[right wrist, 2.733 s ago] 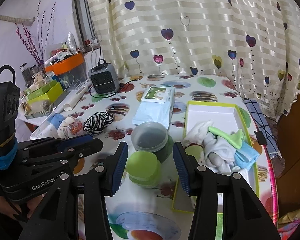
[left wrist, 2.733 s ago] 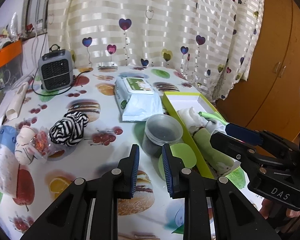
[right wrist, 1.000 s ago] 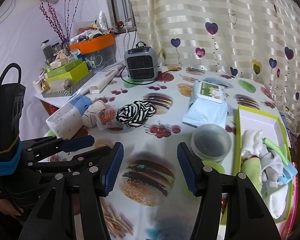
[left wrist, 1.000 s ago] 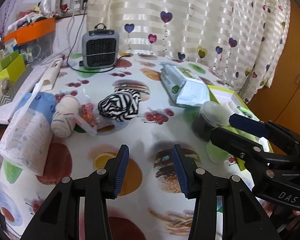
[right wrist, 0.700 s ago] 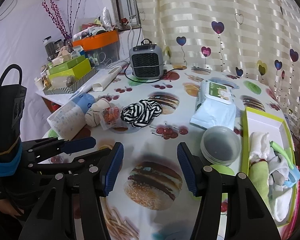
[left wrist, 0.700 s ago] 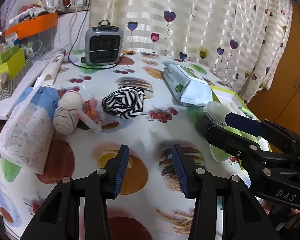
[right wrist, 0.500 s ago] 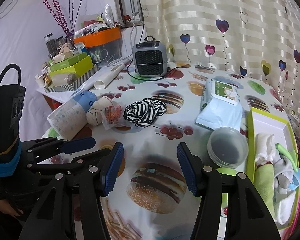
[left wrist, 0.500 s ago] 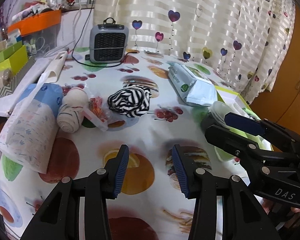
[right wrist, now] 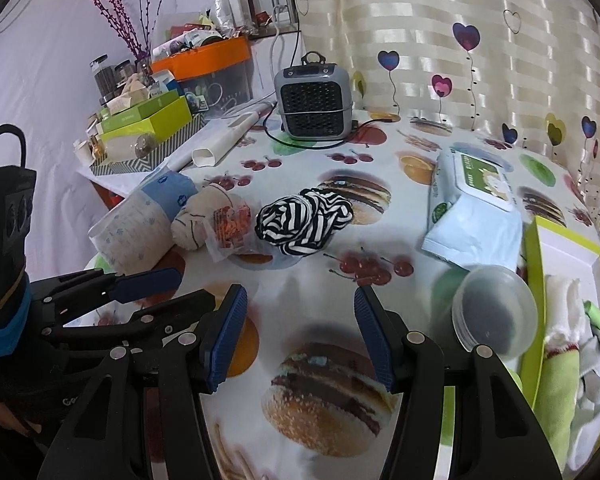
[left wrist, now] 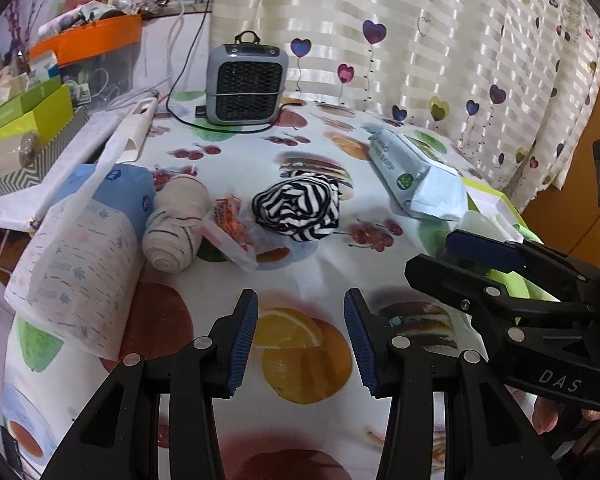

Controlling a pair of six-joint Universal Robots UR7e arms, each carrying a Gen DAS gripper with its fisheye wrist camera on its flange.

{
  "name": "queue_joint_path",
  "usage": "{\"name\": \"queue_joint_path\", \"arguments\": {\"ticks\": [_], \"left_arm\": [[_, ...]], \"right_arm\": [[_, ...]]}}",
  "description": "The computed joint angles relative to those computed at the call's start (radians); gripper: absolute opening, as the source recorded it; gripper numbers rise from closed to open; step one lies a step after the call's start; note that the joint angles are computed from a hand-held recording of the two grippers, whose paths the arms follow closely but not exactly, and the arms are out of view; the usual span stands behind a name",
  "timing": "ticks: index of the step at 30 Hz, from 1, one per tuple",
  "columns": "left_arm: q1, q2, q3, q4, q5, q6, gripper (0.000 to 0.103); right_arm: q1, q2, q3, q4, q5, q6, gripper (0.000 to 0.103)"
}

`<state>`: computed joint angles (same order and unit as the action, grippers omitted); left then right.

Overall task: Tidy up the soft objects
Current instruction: 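Move the right tool toward the black-and-white striped cloth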

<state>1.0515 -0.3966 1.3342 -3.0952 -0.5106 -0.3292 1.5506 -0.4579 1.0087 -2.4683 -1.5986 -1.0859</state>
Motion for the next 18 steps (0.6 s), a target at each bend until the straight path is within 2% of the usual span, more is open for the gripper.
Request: {"name": "queue_joint_path", "arguments": {"ticks": [18], "left_arm": [[0.010,-0.025,0.023,-0.019,0.026,-0.004,0.044]], "right_arm": [[0.016,0.082,-0.129,0.072,-0.005,0.055,0.057]]}}
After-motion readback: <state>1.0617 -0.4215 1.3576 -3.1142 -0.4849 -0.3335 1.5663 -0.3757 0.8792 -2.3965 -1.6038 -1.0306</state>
